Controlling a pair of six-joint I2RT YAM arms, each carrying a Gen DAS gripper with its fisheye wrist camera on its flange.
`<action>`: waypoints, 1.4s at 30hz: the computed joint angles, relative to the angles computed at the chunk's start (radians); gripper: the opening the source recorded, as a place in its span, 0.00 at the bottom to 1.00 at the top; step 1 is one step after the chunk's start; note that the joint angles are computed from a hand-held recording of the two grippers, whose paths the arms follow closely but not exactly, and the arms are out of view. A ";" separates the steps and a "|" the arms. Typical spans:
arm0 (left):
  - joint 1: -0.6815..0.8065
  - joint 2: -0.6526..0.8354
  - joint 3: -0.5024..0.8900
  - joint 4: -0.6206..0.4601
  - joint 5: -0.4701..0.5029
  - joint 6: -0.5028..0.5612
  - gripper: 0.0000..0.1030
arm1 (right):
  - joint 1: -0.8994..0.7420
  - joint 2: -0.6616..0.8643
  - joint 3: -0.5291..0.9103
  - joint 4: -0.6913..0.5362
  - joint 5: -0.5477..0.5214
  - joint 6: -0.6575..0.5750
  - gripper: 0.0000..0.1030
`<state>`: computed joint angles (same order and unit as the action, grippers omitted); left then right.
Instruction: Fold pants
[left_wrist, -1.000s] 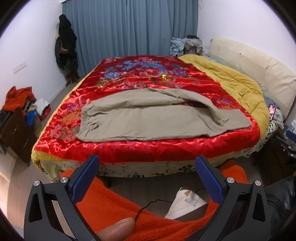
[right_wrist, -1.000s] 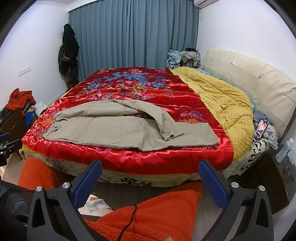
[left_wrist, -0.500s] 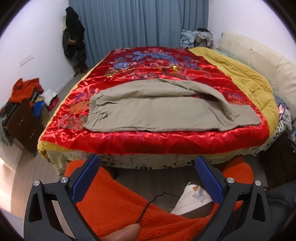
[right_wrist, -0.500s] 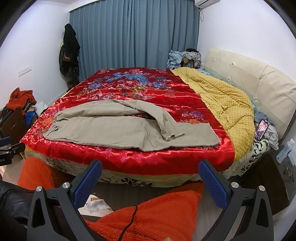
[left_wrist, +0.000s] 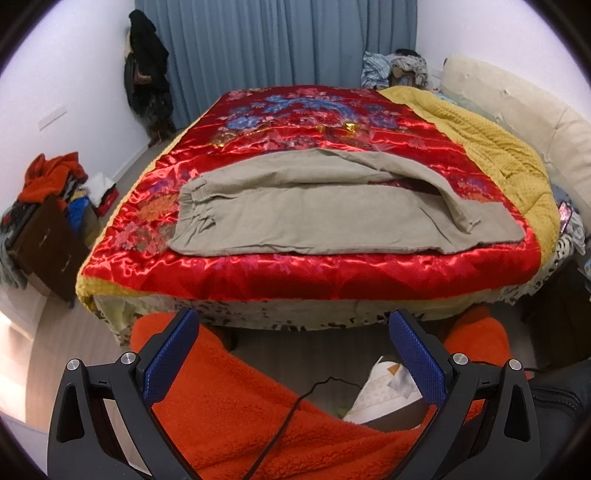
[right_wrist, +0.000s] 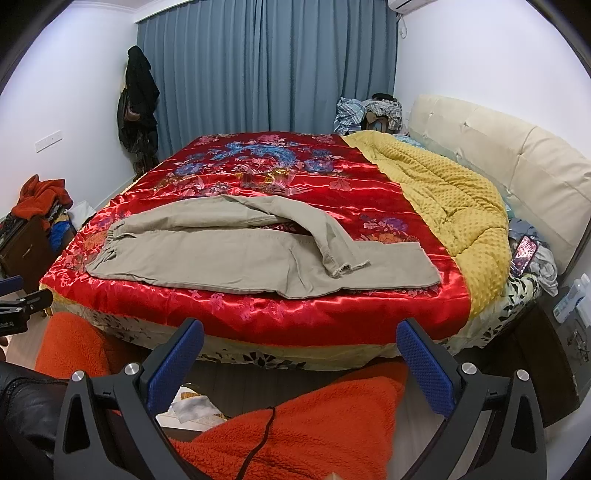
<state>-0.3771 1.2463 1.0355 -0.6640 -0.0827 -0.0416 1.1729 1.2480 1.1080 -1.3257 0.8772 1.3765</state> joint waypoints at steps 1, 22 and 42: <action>0.008 0.004 0.004 0.000 0.011 0.004 1.00 | 0.002 -0.008 -0.009 0.025 0.000 -0.023 1.00; -0.069 0.401 0.328 0.106 0.028 -0.001 1.00 | -0.725 0.120 -0.393 1.083 -0.398 -0.866 0.96; -0.060 0.821 0.739 -0.128 0.029 -0.092 0.99 | -1.255 0.723 0.129 1.204 -0.601 -1.281 0.04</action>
